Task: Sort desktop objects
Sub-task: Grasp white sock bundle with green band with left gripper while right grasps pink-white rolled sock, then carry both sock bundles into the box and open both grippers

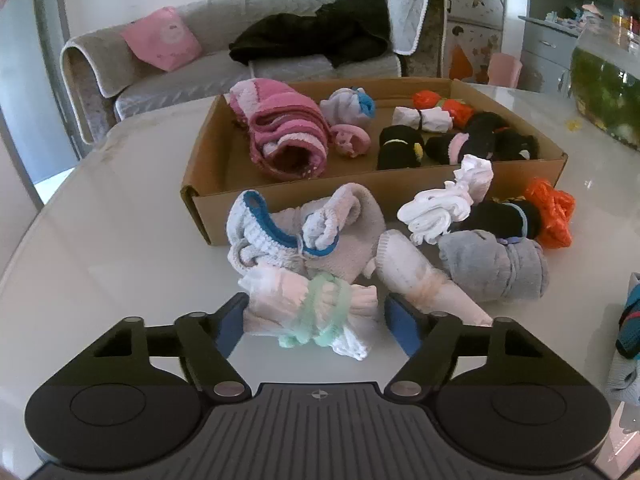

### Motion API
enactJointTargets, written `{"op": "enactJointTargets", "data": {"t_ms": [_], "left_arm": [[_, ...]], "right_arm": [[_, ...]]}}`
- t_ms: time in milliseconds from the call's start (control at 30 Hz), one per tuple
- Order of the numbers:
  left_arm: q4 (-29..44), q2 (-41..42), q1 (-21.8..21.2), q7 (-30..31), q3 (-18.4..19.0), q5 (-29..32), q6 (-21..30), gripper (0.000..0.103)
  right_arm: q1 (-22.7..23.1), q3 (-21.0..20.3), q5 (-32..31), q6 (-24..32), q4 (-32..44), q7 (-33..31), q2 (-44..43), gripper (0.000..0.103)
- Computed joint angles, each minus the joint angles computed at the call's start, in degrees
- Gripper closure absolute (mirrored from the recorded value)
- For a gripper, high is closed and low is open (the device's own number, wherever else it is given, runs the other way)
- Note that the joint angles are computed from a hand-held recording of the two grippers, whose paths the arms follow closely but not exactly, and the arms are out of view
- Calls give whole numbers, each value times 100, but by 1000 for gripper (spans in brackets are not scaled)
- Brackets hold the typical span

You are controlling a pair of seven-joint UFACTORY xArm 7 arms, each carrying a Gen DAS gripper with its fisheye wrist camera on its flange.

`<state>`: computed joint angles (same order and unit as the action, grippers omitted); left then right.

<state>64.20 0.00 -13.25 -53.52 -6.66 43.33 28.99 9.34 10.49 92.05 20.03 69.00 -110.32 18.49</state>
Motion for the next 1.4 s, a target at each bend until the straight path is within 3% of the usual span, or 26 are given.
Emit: {"op": "enactJointTargets", "data": {"t_ms": [267,367,400,433,1100,1400], "left_arm": [[77,36,-23,81,14,-109,73,32],[107,48,-32,49,11,-64,138,32],[119,53,-33,56,13,-89,155,33],[129,57,-35,43,15,-89,176,33],[-286,-829,326,-156,-250,-97,-111,33],[-270,-1326,711,35,-412,-393,-161,33]], "right_arm": [[-153,9,-607,289,34,362,16,32],[-231,49,-660,319,45,398,17,46],[-245,62,-633,295,46,400,13,56],[-244,70,-608,243,50,414,9,60],[167,-100,447,-387,-334,436,-484,62],[398,-190,453,-612,-206,640,-625,61]]}}
